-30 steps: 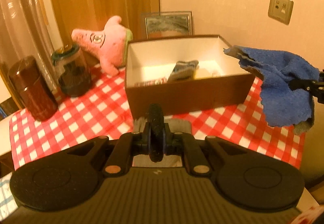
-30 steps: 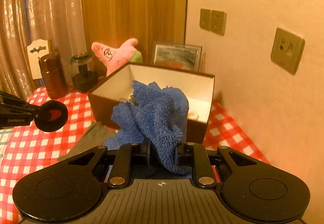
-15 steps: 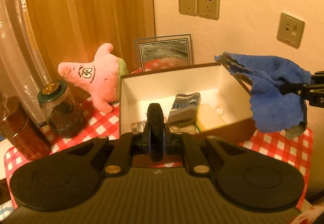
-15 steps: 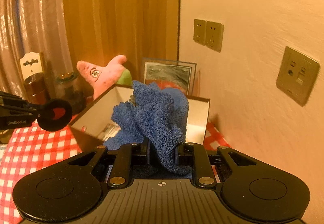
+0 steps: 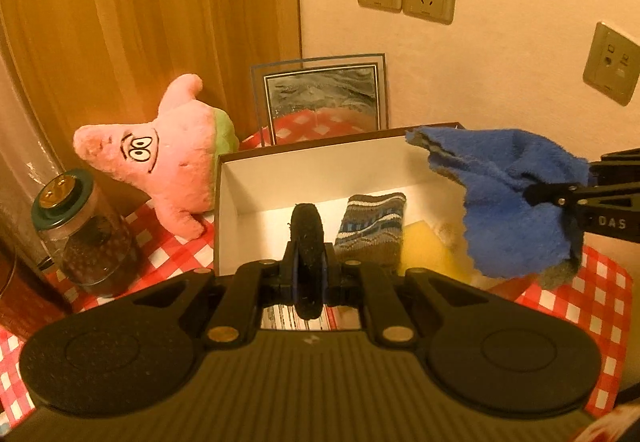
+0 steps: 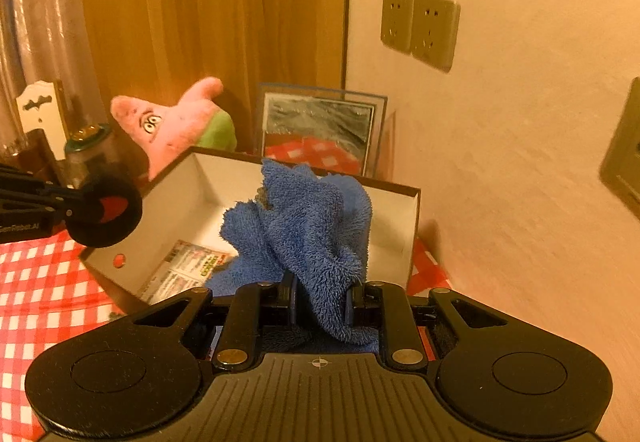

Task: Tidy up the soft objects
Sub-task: 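Carry the black ball and the blue towel with both grippers over the box, then open the left gripper to drop the ball while the right gripper drops the towel into the box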

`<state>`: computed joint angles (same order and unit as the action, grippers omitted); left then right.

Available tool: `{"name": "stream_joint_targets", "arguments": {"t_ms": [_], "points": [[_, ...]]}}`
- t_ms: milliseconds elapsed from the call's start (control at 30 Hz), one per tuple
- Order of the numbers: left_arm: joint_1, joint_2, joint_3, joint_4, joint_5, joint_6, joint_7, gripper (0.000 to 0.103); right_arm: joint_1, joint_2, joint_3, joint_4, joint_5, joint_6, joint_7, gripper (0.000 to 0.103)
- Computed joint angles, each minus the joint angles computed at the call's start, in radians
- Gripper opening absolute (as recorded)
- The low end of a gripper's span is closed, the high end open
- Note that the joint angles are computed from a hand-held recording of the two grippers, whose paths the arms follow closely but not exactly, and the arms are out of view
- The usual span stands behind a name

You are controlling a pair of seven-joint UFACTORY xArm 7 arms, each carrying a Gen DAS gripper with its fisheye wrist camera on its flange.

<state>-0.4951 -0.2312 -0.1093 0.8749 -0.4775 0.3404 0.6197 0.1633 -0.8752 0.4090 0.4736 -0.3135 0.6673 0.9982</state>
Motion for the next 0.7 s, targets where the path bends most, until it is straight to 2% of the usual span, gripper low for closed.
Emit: {"name": "stream_joint_targets", "arguments": {"t_ms": [233, 400, 433, 500, 600, 700], "points": [[0.018, 0.084, -0.030, 0.052, 0.039, -0.011, -0.030, 0.010, -0.058, 0.130, -0.013, 0.014, -0.031, -0.072, 0.014, 0.021], [0.038, 0.136, -0.051, 0.086, 0.073, -0.014, -0.061, 0.010, -0.123, 0.197, 0.012, 0.011, -0.097, -0.138, 0.082, 0.023], [0.041, 0.145, -0.054, 0.091, 0.075, -0.013, -0.062, 0.010, -0.139, 0.202, 0.022, 0.005, -0.117, -0.159, 0.104, 0.025], [0.049, 0.162, -0.060, 0.101, 0.084, -0.013, -0.069, 0.010, -0.155, 0.227, 0.029, 0.006, -0.143, -0.173, 0.123, 0.045], [0.058, 0.182, -0.067, 0.113, 0.089, -0.012, -0.072, 0.010, -0.176, 0.231, 0.052, 0.000, -0.197, -0.186, 0.163, 0.062], [0.065, 0.198, -0.074, 0.122, 0.086, -0.009, -0.065, 0.010, -0.159, 0.235, 0.037, -0.002, -0.207, -0.184, 0.170, 0.064]]}}
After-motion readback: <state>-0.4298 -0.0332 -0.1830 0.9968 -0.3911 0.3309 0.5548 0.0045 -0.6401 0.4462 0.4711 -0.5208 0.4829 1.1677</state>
